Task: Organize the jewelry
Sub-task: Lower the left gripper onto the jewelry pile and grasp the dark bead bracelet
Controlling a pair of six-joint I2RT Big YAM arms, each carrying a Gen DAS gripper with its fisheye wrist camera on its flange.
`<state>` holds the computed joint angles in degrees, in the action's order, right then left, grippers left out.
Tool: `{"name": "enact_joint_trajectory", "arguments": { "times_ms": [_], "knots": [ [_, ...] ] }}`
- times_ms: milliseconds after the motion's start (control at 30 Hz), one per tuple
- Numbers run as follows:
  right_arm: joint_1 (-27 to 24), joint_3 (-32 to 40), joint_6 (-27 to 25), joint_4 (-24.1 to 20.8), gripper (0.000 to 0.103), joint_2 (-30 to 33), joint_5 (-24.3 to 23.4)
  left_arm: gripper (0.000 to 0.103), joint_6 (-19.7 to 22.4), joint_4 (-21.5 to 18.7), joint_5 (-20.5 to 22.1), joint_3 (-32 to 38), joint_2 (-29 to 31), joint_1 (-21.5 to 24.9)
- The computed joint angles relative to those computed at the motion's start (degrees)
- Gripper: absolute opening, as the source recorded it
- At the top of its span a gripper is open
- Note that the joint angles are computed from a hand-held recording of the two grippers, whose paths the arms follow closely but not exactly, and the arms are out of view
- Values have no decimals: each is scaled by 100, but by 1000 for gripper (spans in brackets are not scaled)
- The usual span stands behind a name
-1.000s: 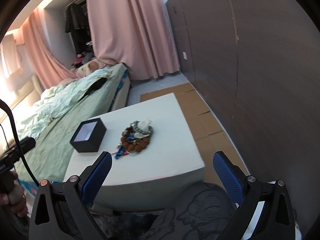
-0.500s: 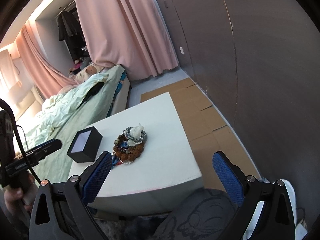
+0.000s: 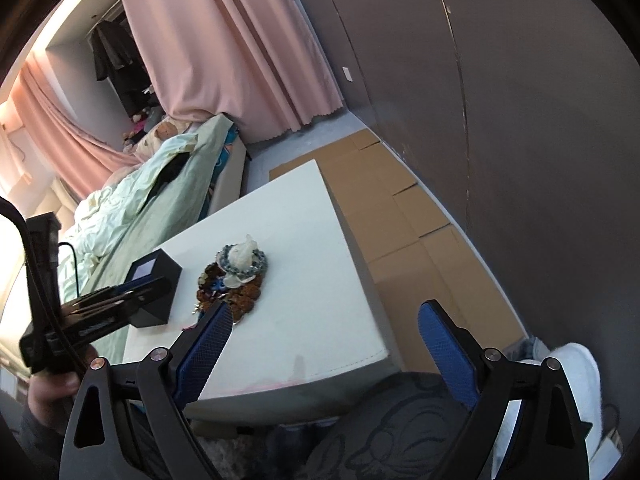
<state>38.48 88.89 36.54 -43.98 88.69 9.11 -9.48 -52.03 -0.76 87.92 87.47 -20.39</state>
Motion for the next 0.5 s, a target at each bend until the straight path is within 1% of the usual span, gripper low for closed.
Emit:
{"name": "enact_joint_trajectory", "arguments": {
  "times_ms": [100, 167, 233, 333, 433, 467, 500],
  "knots": [
    [-56, -15, 31, -57, 94, 13, -24, 38, 98, -63, -282, 157, 230, -80],
    [-92, -33, 44, -91, 94, 12, -32, 34, 220, -98, -559, 240, 374, -141],
    [-120, -70, 82, -102, 94, 8, -40, 33, 285, -121, -672, 281, 457, -164],
    [-159, -111, 138, -126, 94, 9, -63, 31, 416, -97, -960, 269, 544, -212],
    [-154, -175, 132, -100, 94, -17, -59, 25, 471, -114, -1089, 236, 610, -209],
    [-149, -200, 127, -80, 94, -25, -61, 24, 497, -83, -1134, 229, 613, -212],
    [-145, -215, 127, -72, 94, -26, -60, 21, 533, -14, -1167, 190, 595, -214]
  ]
}}
